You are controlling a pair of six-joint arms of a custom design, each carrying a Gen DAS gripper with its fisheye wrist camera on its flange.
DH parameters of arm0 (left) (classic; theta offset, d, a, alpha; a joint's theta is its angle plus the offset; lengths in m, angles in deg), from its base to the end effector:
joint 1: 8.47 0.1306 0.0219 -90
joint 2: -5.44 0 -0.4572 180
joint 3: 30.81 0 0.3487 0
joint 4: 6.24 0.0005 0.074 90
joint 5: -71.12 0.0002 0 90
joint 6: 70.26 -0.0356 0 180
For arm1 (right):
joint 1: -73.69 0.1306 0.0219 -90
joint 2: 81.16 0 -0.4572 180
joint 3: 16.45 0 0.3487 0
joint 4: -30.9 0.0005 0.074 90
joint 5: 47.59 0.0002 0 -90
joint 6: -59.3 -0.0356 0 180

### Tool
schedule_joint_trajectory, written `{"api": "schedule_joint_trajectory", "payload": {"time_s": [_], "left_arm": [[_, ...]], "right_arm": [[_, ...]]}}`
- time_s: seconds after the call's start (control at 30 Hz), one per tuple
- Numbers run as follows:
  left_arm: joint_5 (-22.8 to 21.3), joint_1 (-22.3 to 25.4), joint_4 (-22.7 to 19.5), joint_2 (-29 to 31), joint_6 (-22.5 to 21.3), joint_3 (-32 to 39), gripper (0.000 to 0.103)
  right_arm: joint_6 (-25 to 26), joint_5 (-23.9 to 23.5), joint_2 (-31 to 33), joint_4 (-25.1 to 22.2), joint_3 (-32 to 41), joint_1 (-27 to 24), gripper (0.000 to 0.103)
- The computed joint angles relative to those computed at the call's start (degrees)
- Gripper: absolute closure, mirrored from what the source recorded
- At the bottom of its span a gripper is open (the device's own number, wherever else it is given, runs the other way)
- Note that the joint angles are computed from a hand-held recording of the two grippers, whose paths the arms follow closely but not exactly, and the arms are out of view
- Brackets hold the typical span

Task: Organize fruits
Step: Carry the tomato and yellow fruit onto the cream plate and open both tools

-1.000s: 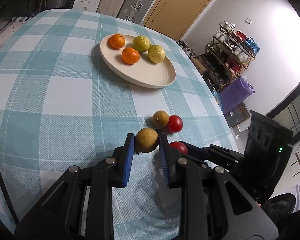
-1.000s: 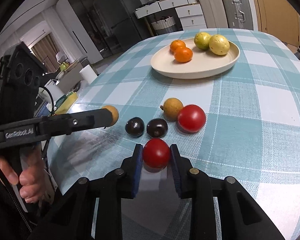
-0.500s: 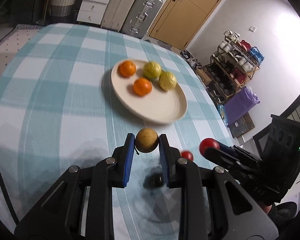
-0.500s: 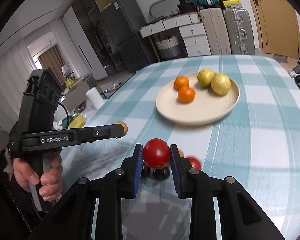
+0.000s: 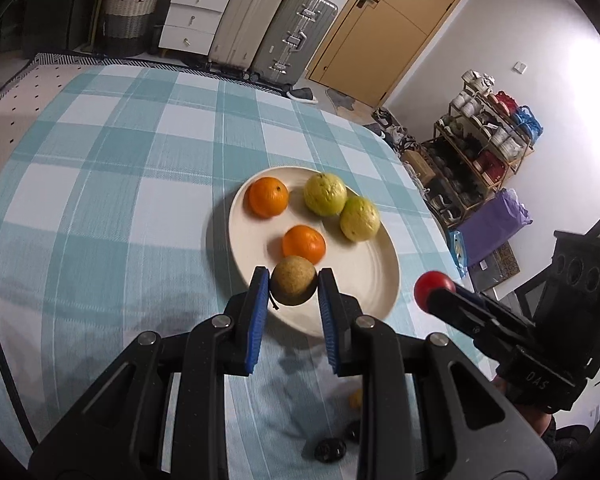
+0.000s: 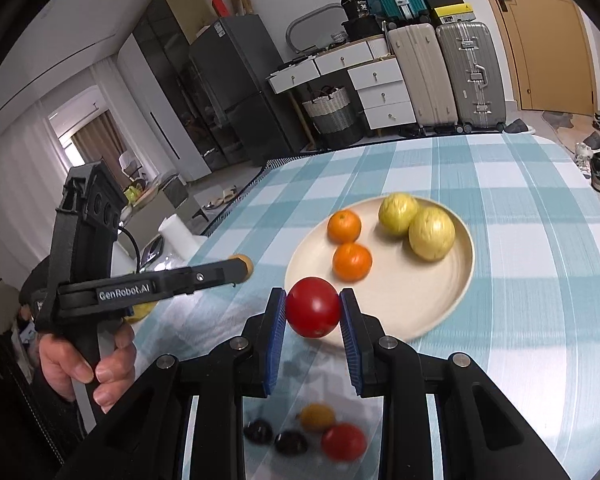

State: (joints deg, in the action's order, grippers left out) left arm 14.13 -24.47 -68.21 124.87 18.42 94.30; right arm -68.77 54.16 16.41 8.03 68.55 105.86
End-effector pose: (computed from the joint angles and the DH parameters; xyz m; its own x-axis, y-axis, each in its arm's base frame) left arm 0.6203 -0.1986 0.4768 -0.7874 0.2459 -0.5653 0.5401 0.7173 -0.4403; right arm 0.4367 0.2655 0.4446 -0.6212 0.3224 -0.7142 0.0028 0.9123 0.4094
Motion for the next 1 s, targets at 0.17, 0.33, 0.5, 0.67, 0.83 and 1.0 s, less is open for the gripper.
{"api": "schedule_joint_trajectory", "payload": {"time_s": [0.17,0.33,0.5,0.67,0.83,1.0], "left_arm": [[-0.55,-0.82,-2.66,4.12,0.36,5.70,0.081],[-1.15,-1.38,-5.04,7.82,0.51,10.71,0.081],[-1.04,-1.83,-7.32,10.63,-0.30,14.91,0.081],[-1.58,-2.27,-8.82,13.00,-0.37,18.28,0.081],[-2.49,-2.65,-9.43,14.50,-0.03,20.25,0.081],[-1.81,-2.74,-10.63,15.70,-0.10,21.78,0.081]], "right_arm": [[1.38,-2.34,2.37,-0.47,3.12,-2.73,0.076],[2.00,-4.32,5.26,-1.86,6.35,-5.08,0.076],[2.64,-5.70,8.22,-3.13,9.29,-6.74,0.076],[3.84,-6.30,10.95,-4.53,12.14,-7.66,0.076],[4.69,-5.88,13.28,-6.52,14.23,-7.91,0.076],[3.99,-6.32,14.32,-6.66,14.54,-8.25,0.076]]}}
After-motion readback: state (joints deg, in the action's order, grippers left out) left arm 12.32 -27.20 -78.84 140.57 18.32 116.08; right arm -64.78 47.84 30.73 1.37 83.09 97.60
